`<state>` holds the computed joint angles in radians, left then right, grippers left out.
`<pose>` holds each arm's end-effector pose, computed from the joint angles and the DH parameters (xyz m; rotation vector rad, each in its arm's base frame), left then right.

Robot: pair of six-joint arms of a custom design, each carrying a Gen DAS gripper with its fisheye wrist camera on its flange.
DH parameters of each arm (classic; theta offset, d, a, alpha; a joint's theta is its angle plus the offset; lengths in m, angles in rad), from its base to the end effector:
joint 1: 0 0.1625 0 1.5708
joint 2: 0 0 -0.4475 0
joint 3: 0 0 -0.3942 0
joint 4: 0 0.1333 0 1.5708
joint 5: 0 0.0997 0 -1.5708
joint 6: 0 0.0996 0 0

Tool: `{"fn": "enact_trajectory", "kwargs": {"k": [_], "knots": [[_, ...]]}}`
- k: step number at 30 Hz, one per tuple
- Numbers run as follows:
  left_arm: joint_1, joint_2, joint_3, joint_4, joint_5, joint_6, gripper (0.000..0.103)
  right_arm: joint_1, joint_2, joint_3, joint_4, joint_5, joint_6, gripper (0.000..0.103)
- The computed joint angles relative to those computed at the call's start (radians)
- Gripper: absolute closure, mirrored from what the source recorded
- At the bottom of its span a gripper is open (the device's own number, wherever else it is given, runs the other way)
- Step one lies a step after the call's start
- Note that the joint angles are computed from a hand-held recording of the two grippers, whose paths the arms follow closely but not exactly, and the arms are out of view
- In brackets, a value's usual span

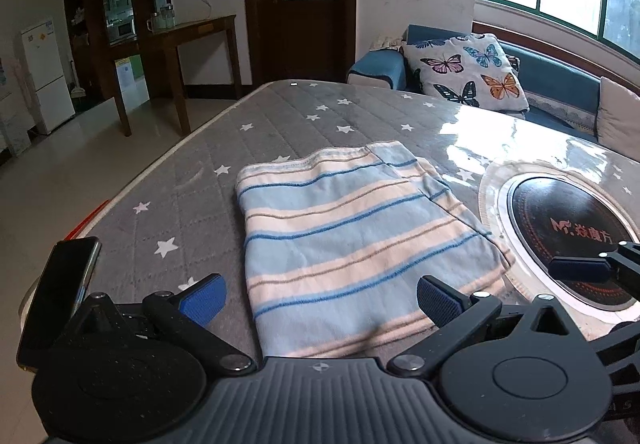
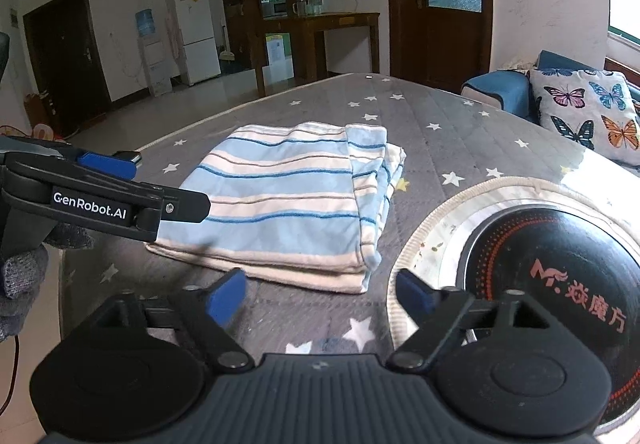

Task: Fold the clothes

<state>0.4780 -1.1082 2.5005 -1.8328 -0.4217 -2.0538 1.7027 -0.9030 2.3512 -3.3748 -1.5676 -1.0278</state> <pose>-0.1414 -0.3257 0.0675 -0.1722 1.8883 -1.1384 0.1921 -0.4320 0.0640 1.6182 -2.4691 0.4805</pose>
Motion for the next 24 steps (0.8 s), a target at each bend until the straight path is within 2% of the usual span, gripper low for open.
{"fn": "enact_trajectory", "kwargs": {"k": [3, 6, 12, 21, 24], "knots": [[-0.013, 0.004, 0.005, 0.010, -0.009, -0.026, 0.000, -0.005, -0.009, 0.017, -0.010, 0.011, -0.001, 0.012], [-0.028, 0.010, 0.009, 0.015, -0.019, -0.045, 0.000, -0.006, -0.007, 0.040, -0.062, 0.010, 0.003, 0.000], [-0.053, 0.017, 0.013, 0.047, -0.051, -0.099, 0.000, -0.001, 0.006, 0.075, -0.161, 0.000, -0.008, 0.000], [-0.094, 0.038, 0.003, 0.120, -0.107, -0.185, 0.000, 0.002, 0.003, 0.103, -0.201, 0.000, 0.002, 0.000], [-0.105, 0.046, 0.008, 0.106, -0.124, -0.194, 0.000, 0.002, 0.006, 0.115, -0.221, 0.002, 0.000, 0.000]]}}
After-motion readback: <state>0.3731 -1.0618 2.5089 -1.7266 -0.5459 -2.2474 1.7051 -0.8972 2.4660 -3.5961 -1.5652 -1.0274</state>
